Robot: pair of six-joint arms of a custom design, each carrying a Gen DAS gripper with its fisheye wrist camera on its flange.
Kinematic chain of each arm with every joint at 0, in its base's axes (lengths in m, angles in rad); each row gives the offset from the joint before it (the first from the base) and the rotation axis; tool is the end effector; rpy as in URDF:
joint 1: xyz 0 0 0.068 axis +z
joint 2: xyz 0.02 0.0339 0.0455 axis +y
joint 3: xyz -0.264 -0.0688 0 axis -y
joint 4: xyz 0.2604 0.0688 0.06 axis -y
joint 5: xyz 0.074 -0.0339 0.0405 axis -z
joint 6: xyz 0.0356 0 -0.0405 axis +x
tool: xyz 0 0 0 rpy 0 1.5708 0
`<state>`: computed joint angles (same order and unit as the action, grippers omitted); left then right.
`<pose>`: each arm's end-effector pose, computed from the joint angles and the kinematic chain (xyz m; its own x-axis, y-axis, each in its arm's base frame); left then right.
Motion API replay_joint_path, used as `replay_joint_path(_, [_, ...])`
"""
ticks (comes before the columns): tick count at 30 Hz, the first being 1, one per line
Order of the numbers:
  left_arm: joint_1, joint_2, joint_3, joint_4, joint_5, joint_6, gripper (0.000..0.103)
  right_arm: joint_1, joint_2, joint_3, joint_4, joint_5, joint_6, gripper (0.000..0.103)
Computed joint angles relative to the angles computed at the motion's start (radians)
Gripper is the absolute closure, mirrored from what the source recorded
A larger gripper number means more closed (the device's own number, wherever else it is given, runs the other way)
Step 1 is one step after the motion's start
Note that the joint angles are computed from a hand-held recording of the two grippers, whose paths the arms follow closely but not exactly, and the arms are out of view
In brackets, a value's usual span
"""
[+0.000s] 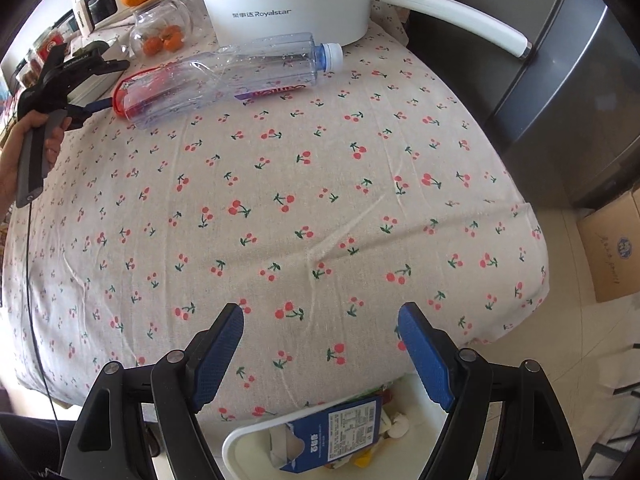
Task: Collect trash
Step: 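Grasp the red round lid with the left tool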
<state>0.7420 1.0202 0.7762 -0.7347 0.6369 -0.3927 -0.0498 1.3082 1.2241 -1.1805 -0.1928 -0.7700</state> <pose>0.1664 0.1238 0.2486 -0.4508 -0.8307 -0.3268 -0.5100 0.5401 -0.6695 0.2489 -0.0056 0.3025 -0.6775 -0.6503 -0.3436 -0.6693 0.7388 -0.0787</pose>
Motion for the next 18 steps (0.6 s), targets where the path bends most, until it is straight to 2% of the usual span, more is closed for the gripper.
replay_joint_path(2, [-0.017,0.007,-0.009,0.011,0.015,-0.011,0.048,0.044,0.006,0.006,0.027,0.015,0.041,0.022])
replay_joint_path(3, [-0.027,0.014,-0.015,0.020,0.024,-0.019,0.061,0.062,0.011,0.013,0.034,0.016,0.062,0.022])
replay_joint_path(7, [-0.011,-0.070,-0.048,0.065,0.099,-0.079,0.083,0.121,0.051,0.060,0.028,-0.001,0.152,0.022])
replay_joint_path(9, [-0.017,-0.139,-0.038,0.036,0.094,-0.078,0.087,0.150,0.070,0.085,0.018,-0.008,0.197,0.022])
replay_joint_path(13, [-0.027,-0.280,0.019,-0.110,0.041,-0.019,0.087,0.217,0.099,0.129,0.017,-0.027,0.314,0.020])
replay_joint_path(15, [-0.089,-0.332,0.060,-0.173,-0.056,0.007,0.087,0.251,0.113,0.148,0.033,-0.041,0.416,0.018])
replay_joint_path(18, [-0.101,-0.424,0.114,-0.298,-0.154,0.127,0.087,0.309,0.151,0.187,0.047,-0.059,0.604,0.016])
